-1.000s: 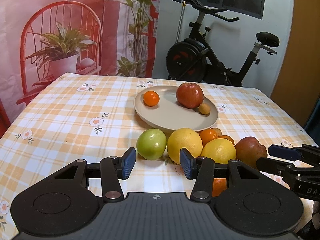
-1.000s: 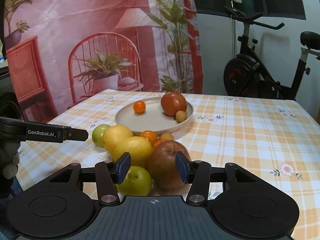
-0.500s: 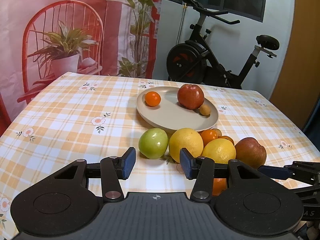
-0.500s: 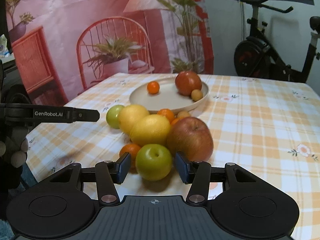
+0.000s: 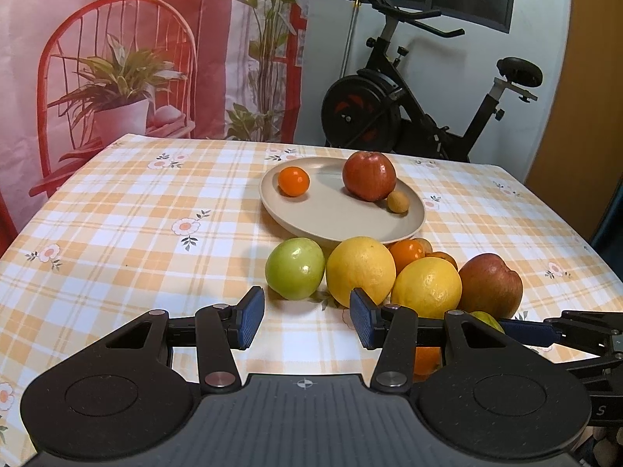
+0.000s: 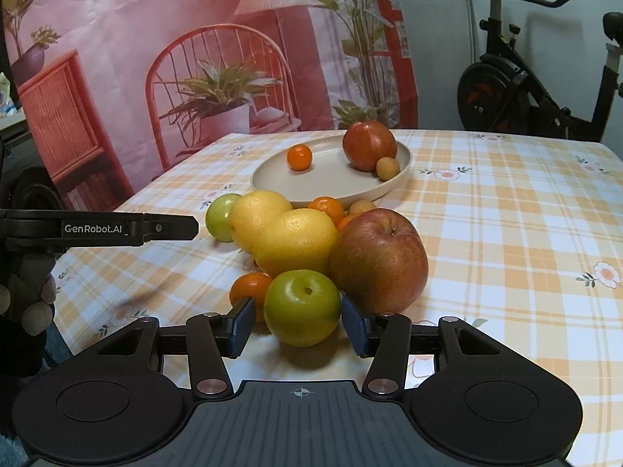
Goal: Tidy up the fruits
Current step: 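Close the right gripper on the green apple while the left gripper moves to a tangerine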
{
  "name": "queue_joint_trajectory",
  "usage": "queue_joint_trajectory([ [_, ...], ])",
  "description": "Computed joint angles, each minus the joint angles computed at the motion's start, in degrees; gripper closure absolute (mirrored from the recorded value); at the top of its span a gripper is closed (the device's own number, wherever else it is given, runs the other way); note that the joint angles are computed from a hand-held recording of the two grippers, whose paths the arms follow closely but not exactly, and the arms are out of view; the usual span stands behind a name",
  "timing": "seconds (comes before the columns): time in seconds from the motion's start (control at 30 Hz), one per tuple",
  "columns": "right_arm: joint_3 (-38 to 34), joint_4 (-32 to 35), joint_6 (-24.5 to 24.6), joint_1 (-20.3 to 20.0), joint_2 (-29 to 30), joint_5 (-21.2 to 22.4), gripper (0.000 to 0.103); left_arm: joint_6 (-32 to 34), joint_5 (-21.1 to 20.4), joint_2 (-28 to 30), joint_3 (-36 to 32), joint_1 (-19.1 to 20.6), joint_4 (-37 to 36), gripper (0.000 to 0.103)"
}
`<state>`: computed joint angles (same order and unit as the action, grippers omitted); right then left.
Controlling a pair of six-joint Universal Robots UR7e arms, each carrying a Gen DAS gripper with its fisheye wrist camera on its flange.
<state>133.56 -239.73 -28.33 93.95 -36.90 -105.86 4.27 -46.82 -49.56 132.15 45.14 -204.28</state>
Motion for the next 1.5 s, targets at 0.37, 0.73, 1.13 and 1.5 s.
queue_joint_trajectory([
  [0.37,0.46,1.19,-0.54,0.07,-1.03,-0.66,0.063,0.25,-2.26,-0.38,0.03,0.35,1.37,0.052],
  [0.73,2.57,0.67,-0.84,0.31,-2.43,-2.46,0.063,1.91,-8.6,-0.18,0.03,1.07,3.16,0.049],
  [1.13,4.85,-1.55,-0.58,-1.29,-3.54,-1.4,0.063,3.8,-13.26,1.91,-1.46,1.66,5.74,0.047],
  [1.5,4.95,-1.63,-0.61,-1.62,-3.65,-0.8,0.062,4.77,-14.02,3.12,-2.64,2.5,6.97,0.058],
])
